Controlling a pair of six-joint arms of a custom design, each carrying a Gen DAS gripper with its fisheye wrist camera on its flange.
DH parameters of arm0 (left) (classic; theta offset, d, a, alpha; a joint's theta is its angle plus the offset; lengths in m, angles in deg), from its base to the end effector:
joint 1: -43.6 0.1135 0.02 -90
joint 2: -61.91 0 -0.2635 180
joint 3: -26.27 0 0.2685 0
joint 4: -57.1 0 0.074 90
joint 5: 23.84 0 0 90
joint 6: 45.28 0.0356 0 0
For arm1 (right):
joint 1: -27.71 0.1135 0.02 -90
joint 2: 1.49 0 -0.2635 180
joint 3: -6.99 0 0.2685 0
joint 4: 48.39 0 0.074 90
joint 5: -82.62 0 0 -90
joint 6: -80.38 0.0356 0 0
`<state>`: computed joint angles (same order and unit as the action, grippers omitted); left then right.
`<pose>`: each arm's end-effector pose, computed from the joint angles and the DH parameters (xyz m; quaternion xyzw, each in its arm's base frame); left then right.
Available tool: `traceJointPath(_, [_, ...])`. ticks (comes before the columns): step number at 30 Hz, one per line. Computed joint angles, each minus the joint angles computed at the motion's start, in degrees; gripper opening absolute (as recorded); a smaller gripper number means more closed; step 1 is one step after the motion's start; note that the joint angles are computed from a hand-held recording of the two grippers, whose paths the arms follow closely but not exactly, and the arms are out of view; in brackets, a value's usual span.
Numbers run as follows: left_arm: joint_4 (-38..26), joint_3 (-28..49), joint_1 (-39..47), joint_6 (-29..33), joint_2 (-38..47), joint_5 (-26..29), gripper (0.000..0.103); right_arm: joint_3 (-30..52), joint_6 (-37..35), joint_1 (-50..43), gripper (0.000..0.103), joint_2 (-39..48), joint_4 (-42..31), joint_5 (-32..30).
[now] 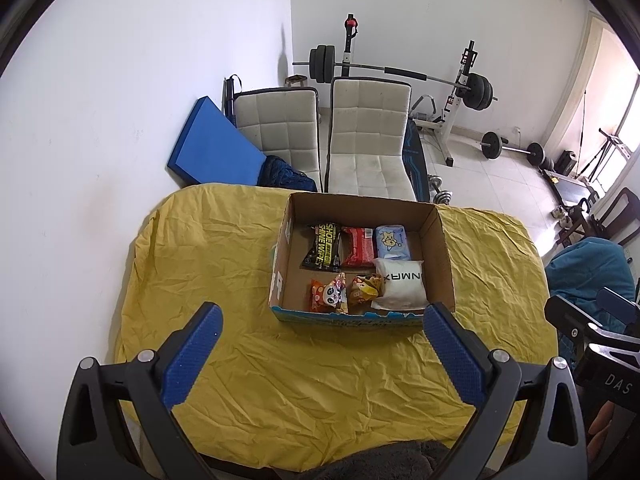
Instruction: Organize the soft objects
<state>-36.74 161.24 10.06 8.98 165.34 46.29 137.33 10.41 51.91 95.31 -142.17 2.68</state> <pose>0.3067 -0.1888 0.4151 -0.0597 0.9554 0.0038 0.2892 0.3028 0.1292 0.4288 -0.0125 0.9629 0.0178 0.2689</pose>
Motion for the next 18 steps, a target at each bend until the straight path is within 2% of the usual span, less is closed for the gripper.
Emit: traceJointPath(18, [0.98, -1.45, -0.99, -0.33, -1.14, -1.5, 0.103, -1.01, 0.77, 1.01, 0.103, -0.4, 0.83, 1.18])
